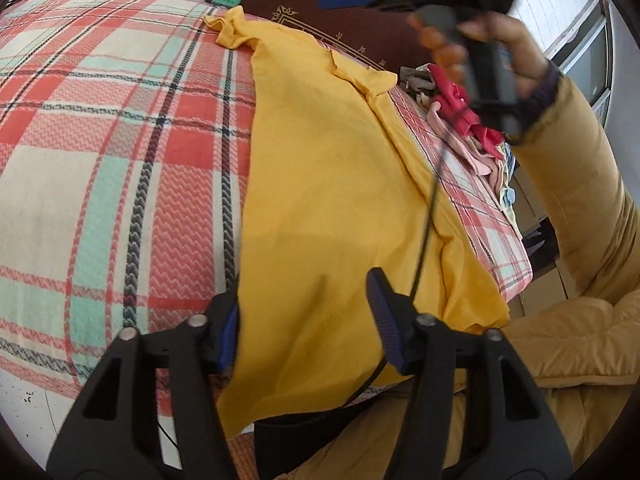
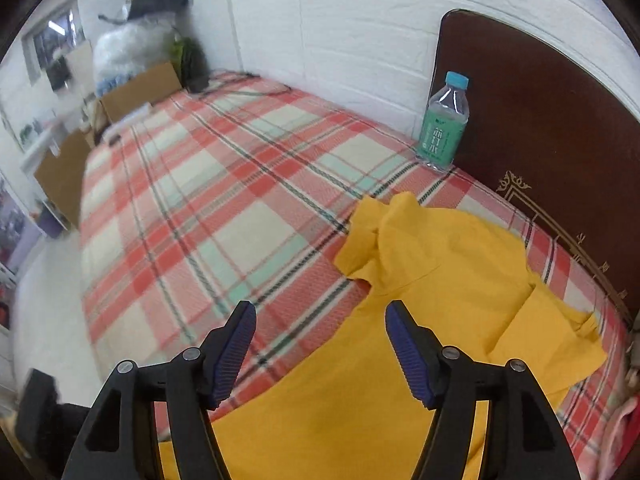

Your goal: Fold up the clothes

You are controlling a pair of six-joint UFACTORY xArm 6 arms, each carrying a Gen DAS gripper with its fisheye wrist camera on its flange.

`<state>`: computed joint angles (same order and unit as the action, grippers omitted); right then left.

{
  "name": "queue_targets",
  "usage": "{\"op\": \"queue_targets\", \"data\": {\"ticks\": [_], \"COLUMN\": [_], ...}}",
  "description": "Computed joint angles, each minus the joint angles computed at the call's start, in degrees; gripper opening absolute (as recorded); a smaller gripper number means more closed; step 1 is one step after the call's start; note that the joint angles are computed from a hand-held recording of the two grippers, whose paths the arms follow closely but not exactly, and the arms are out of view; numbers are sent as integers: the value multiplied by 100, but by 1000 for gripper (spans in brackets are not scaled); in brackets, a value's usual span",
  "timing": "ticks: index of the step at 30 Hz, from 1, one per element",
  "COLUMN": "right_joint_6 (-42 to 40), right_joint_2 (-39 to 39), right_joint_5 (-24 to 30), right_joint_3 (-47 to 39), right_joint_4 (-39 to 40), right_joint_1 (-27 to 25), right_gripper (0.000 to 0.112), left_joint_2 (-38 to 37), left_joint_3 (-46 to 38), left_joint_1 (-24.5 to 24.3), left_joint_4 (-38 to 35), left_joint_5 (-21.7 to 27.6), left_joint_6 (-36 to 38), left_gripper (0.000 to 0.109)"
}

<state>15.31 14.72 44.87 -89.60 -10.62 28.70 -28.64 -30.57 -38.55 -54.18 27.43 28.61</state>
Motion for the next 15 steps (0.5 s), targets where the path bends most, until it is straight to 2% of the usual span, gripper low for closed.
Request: {"op": "queue_targets", "data": {"ticks": [2,4,5,7,13,15], "right_joint_6": [-30,199,246,182,139,239], "right_joint_2": [500,902,1066,1352,2128,2364], "right_joint_5": [364,541,556,499,486,539], "right_joint_3": [-521,-902,-1042,-1288,-2227,-2564], "right_joint_4": [5,-355,-460,-129,251,48], "right_joint_1": [-47,-73,-91,-198,-282,-274], "right_gripper": [69,69,69,69,69,69], "left_joint_2": [-7,-5,-7,-5,93,155], "left_joint_3": [22,24,31,41,-71,-122], "left_joint_1": [-1,25,30,28,84,97], "left_joint_4": [-15,4,61,170,212,180], "left_joint_5": [-36,21,34,17,142,158], "left_joint_6": [-14,-63,-138,-271,-274,-223], "left_gripper": [48,35,31,21,20,20]}}
